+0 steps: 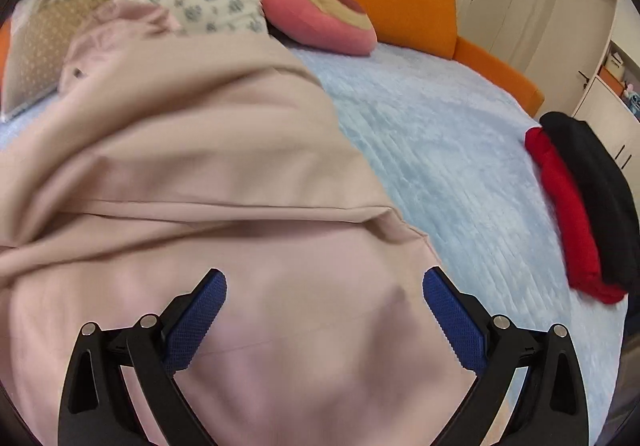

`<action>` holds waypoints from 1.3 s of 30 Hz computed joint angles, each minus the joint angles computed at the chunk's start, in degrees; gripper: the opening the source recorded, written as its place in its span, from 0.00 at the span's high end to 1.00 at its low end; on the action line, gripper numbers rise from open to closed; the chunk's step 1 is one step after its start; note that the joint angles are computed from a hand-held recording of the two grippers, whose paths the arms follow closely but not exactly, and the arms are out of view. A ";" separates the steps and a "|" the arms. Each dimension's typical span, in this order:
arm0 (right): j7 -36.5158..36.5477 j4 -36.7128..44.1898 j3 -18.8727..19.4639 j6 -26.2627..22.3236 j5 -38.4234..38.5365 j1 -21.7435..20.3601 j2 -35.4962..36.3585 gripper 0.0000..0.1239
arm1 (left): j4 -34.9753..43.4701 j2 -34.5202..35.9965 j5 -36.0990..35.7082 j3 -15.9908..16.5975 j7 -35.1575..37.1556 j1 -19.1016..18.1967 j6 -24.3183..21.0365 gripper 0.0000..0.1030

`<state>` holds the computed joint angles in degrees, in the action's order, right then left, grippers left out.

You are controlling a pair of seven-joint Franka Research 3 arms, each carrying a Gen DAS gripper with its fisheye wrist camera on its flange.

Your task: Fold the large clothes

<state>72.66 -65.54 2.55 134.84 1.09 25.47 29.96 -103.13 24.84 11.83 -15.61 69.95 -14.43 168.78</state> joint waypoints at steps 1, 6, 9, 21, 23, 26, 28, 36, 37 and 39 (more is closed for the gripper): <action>-0.84 -4.40 -0.10 2.16 1.04 -1.60 -3.74 0.26 | -1.32 -1.41 0.23 0.16 0.36 0.54 0.60 0.03; -4.42 -17.58 -0.39 9.25 9.01 -9.79 -14.80 0.26 | -1.32 -4.41 -2.23 -0.65 3.99 5.46 1.42 0.03; -5.19 -21.25 -1.35 10.54 14.68 -14.40 -16.95 0.26 | 4.29 -2.05 -0.64 3.94 0.43 4.10 -2.87 0.03; 3.44 -25.46 -5.25 16.24 10.93 -19.98 -7.94 0.34 | 14.57 6.91 11.75 14.59 -15.69 5.39 -13.78 0.02; 2.52 -22.54 -3.35 15.42 14.75 -21.89 -4.92 0.47 | 12.40 5.88 8.14 12.03 -14.56 9.39 -14.14 0.02; 2.05 -19.63 -0.94 16.06 19.95 -23.29 -2.47 0.60 | 8.48 3.96 4.57 9.11 -10.25 13.17 -12.22 0.02; 3.15 -18.61 -0.89 17.61 20.67 -22.28 -1.66 0.59 | 5.80 1.74 5.93 9.95 -9.93 12.42 -10.68 0.03; 9.45 -15.30 -3.68 18.24 14.96 -17.65 0.75 0.60 | 4.09 -3.36 9.32 14.24 -13.74 9.37 -2.09 0.03; 12.26 -13.75 -5.57 16.68 12.34 -16.23 1.98 0.60 | 6.65 -1.95 9.93 14.32 -14.16 9.24 -4.10 0.03; 15.14 -12.03 -6.81 14.89 9.58 -15.45 3.65 0.60 | 11.62 1.32 8.08 12.90 -13.23 10.88 -9.70 0.03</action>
